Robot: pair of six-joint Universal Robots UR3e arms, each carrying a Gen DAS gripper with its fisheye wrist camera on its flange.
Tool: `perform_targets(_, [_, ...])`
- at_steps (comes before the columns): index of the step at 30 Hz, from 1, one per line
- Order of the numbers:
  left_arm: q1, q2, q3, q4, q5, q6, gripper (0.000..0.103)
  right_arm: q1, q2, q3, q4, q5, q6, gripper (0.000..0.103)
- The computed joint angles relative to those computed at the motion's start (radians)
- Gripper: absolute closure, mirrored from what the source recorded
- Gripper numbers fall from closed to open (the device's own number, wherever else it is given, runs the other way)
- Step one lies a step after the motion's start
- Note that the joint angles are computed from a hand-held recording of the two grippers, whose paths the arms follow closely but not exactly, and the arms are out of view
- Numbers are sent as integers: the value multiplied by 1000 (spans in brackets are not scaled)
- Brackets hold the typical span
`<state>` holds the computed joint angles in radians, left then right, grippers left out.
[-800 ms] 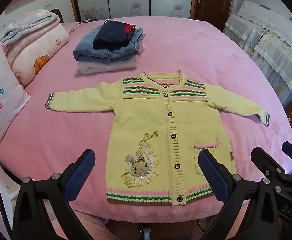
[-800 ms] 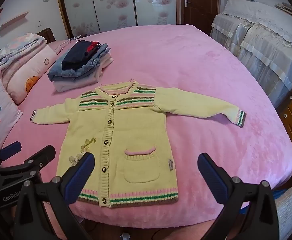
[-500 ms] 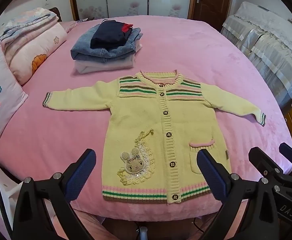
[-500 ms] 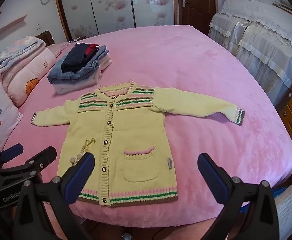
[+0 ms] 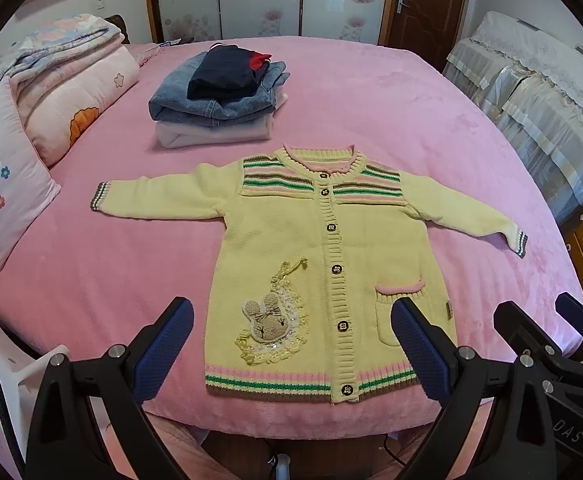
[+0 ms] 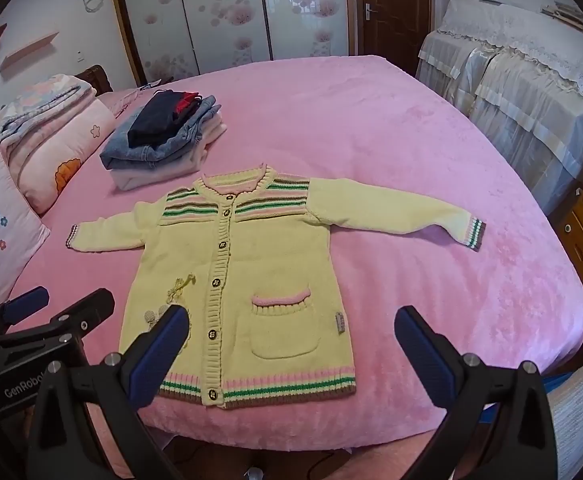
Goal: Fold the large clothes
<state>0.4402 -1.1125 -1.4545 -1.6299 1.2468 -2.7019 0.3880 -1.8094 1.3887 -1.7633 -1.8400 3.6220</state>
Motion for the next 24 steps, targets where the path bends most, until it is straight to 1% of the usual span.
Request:
perform_targets(11, [7, 9, 10, -17, 14, 0, 5, 5, -2, -3, 3, -2, 2, 0])
perform_targets(17, [-13, 13, 4, 9, 51, -14, 5, 6, -1, -4, 5, 2, -4, 0])
perform_targets(24, [9, 14, 9, 7, 30, -3, 5, 22, 13, -13, -7, -25, -3, 0])
